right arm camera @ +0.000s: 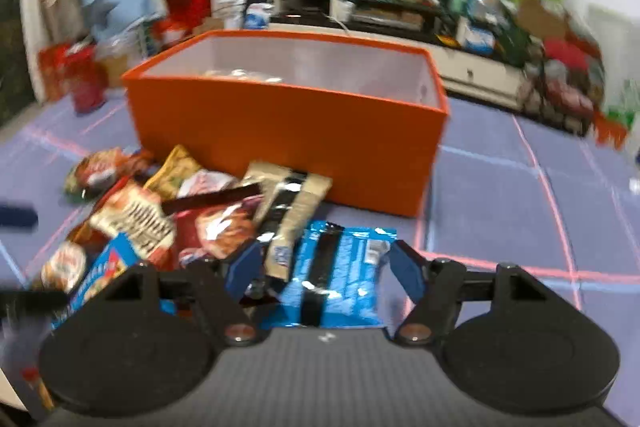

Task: Organize snacks
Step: 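Move the left tool to the Danisa cookie pack while the right tool approaches the red cookie pack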

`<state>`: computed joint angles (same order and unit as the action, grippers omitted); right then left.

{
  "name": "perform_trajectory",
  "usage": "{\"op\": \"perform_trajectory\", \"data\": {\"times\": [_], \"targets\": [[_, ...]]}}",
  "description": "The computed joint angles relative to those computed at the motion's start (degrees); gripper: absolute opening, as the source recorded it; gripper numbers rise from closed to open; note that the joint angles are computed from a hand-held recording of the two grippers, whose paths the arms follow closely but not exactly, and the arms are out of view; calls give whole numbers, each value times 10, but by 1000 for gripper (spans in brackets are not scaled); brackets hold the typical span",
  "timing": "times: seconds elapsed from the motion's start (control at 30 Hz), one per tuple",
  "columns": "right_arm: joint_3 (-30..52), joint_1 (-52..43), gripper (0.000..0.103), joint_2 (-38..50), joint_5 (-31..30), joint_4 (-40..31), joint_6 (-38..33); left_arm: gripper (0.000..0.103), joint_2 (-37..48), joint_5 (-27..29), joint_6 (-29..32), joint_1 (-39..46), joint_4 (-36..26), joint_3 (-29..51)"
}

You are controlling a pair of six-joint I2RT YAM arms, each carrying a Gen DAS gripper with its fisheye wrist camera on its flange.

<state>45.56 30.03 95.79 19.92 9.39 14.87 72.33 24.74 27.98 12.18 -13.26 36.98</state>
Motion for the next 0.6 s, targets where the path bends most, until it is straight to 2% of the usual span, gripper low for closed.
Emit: {"op": "perform_trajectory", "data": {"times": [0.07, 0.17, 0.23, 0.3, 0.4, 0.53, 0.6], "targets": [[-17, 0, 72, -13, -13, 19, -4, 67, -6, -30, 9, -1, 17, -9], [-19, 10, 72, -13, -51, 49, -6, 67, 16, -24, -7, 20, 3, 10], [12, 28, 72, 9, -43, 28, -22, 67, 30, -6, -18, 39, -15, 29], [54, 30, 71, 44, -64, -8, -21, 68, 36, 8, -13, 59, -25, 39], [101, 25, 58, 86, -90, -54, -3, 68, 53, 29, 5, 91, -50, 56], [114, 23, 54, 96, -92, -65, -2, 64, 89, 75, 6, 109, -111, 88], [114, 20, 54, 93, -95, -66, 0, 65, 85, 61, 21, 93, -104, 79]]}}
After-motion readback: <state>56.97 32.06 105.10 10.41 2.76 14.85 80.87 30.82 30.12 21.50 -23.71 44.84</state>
